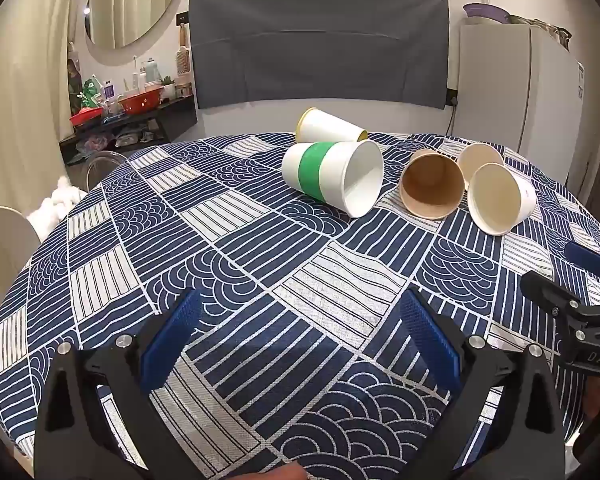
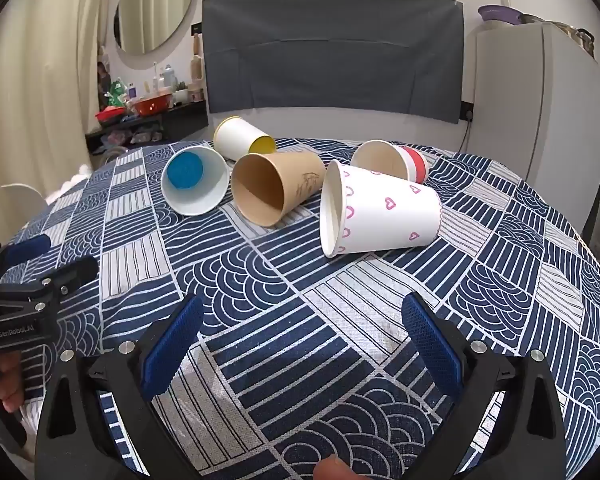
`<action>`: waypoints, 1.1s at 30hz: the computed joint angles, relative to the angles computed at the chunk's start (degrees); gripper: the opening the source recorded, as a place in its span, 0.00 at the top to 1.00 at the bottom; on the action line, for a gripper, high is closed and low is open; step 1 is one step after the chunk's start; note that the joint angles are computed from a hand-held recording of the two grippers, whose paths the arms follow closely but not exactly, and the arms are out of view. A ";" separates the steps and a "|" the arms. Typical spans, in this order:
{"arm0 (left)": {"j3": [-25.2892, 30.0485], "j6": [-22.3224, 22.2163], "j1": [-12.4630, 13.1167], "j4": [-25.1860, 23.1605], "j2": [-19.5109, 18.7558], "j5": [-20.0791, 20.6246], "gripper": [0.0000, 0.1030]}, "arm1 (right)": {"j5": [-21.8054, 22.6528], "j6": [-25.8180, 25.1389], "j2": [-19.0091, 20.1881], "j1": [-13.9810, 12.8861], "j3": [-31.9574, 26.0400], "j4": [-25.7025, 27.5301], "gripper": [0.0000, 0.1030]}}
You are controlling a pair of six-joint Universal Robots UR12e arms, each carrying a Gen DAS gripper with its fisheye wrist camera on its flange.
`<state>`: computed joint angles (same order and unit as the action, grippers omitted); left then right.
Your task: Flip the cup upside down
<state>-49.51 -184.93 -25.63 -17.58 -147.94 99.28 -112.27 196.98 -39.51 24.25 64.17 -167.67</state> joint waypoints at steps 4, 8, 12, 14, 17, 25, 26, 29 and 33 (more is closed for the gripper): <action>0.04 0.17 -0.02 -0.09 -0.01 0.16 0.06 | 0.04 -0.02 -0.01 0.00 0.01 0.01 0.08; 0.02 0.04 -0.01 -0.11 0.01 0.06 0.06 | 0.10 0.05 0.00 -0.07 0.01 0.07 0.08; 0.05 0.11 0.02 -0.27 0.01 -0.10 0.06 | 0.08 -0.38 0.12 -0.06 -0.04 -0.15 0.08; 0.07 -0.12 0.07 -0.43 0.02 -0.20 0.06 | 0.03 -0.41 0.04 0.03 0.01 -0.14 0.08; 0.26 -0.22 0.21 -0.54 -0.03 -0.28 0.06 | 0.09 -0.41 0.09 0.01 -0.10 -0.01 0.08; -0.14 0.30 -0.01 0.14 0.09 0.20 0.06 | 0.15 -0.45 0.15 0.00 -0.18 0.06 0.08; -0.12 0.28 -0.02 0.09 0.09 0.21 0.06 | 0.13 -0.39 0.15 0.02 -0.16 0.05 0.08; -0.14 0.19 -0.01 -0.03 0.13 0.01 0.06 | 0.33 -0.50 0.11 -0.04 -0.18 0.11 0.08; -0.05 -0.02 0.04 -0.48 0.19 -0.39 0.06 | 0.15 -0.84 0.28 0.09 -0.34 0.12 0.08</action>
<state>-49.56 -184.95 -25.59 -18.07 -147.75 98.89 -112.12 196.14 -39.23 24.34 63.83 -167.55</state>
